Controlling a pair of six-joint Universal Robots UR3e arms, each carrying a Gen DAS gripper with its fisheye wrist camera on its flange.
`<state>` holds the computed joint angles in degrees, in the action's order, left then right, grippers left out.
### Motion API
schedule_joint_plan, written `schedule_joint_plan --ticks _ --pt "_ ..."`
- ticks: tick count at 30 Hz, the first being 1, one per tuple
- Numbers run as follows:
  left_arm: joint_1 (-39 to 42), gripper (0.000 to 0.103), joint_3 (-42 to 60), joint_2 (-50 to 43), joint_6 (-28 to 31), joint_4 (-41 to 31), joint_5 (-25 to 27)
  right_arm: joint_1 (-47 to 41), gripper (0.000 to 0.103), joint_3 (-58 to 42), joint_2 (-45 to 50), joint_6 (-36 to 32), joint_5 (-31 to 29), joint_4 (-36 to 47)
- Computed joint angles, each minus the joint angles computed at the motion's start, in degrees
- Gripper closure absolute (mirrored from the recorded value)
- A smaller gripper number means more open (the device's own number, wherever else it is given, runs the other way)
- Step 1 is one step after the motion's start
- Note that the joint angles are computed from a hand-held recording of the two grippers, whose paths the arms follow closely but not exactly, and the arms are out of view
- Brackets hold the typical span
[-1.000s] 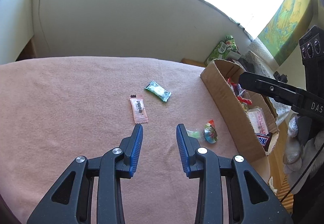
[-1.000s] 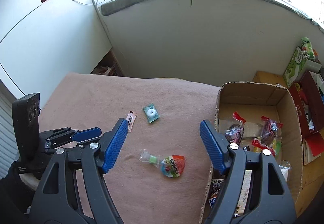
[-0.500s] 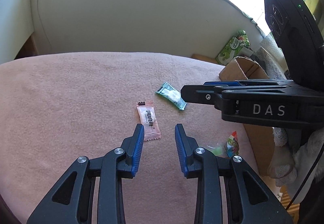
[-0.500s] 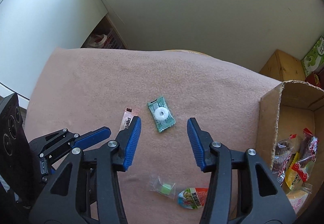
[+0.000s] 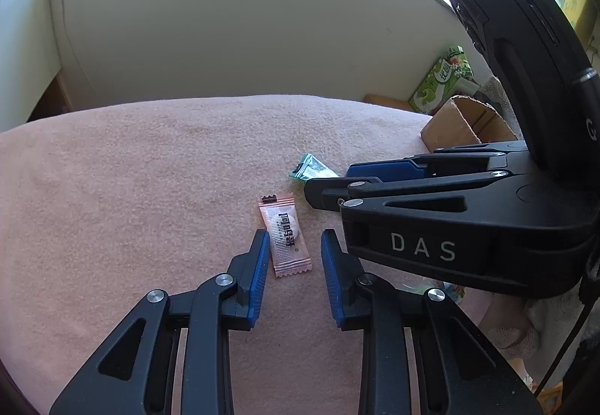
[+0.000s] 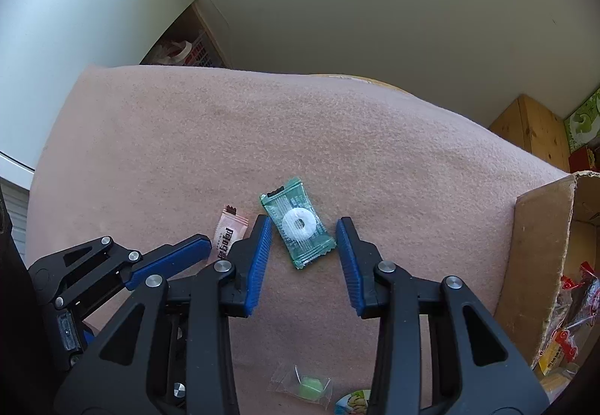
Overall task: Organize snacks
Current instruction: 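Close the left tool on the pink wrapper while the right tool closes on the mint packet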
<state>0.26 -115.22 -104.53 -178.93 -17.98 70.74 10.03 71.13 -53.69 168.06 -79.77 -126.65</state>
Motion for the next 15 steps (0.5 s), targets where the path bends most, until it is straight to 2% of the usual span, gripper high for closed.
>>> schedule_joint_plan --ticks 9,11,15 --pt "-2.0 0.077 2.6 -2.6 -0.8 0.9 2.3 1.6 0.065 -1.2 0.9 0.5 -2.4 -1.2" --pt "-2.5 0.086 2.4 -2.9 -0.9 1.9 3.7 1.8 0.065 -2.8 1.8 0.5 -2.7 -0.6" --pt "-1.2 0.092 1.5 -2.7 -0.6 2.6 2.4 1.6 0.065 -3.9 2.5 0.2 -2.5 0.4"
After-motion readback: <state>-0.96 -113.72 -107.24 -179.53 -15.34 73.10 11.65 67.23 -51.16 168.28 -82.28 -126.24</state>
